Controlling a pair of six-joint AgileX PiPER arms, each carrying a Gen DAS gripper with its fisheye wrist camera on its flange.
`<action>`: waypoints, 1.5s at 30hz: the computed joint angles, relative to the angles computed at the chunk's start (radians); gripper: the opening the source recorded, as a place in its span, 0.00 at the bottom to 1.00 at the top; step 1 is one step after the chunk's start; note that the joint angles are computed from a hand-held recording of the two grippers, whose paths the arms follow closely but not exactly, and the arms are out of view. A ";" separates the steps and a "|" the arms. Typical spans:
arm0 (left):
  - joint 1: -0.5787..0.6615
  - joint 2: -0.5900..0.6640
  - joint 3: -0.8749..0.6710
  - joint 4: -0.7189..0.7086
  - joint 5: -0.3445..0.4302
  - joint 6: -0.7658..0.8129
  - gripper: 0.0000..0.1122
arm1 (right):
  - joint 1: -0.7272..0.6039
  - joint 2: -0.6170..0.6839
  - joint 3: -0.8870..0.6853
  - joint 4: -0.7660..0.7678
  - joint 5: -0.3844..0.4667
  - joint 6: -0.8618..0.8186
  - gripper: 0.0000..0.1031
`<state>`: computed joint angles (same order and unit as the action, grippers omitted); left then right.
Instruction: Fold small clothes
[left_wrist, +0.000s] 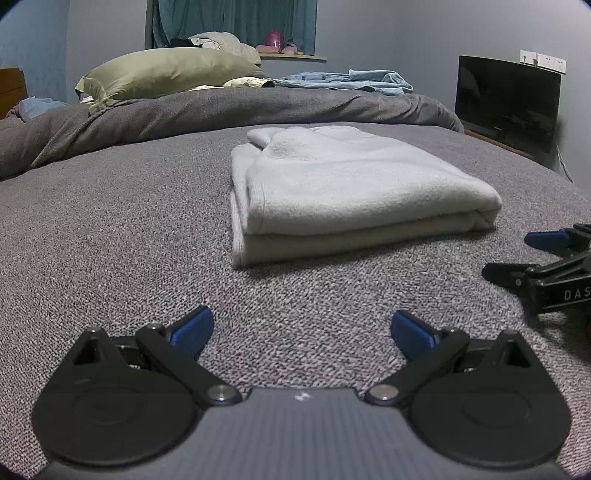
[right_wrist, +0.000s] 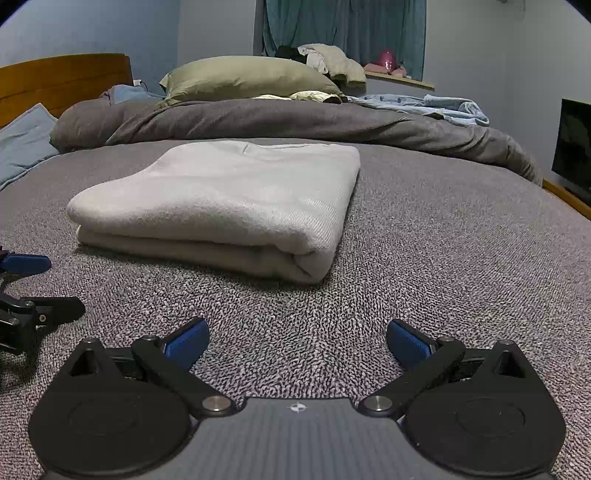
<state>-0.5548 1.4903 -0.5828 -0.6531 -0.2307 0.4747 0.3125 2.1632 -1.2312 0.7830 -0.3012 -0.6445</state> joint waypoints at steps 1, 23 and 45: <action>0.000 0.002 -0.001 0.001 -0.001 0.000 0.92 | 0.000 0.000 0.000 0.003 0.000 -0.003 1.00; 0.018 0.008 0.005 0.094 0.000 -0.080 0.92 | 0.007 0.005 -0.004 0.042 -0.009 -0.046 1.00; 0.024 0.007 0.007 0.121 0.001 -0.103 0.92 | 0.008 0.004 -0.001 0.038 -0.011 -0.042 1.00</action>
<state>-0.5306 1.4978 -0.5761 -0.5320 -0.2293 0.3719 0.3203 2.1673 -1.2326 0.8212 -0.3125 -0.6866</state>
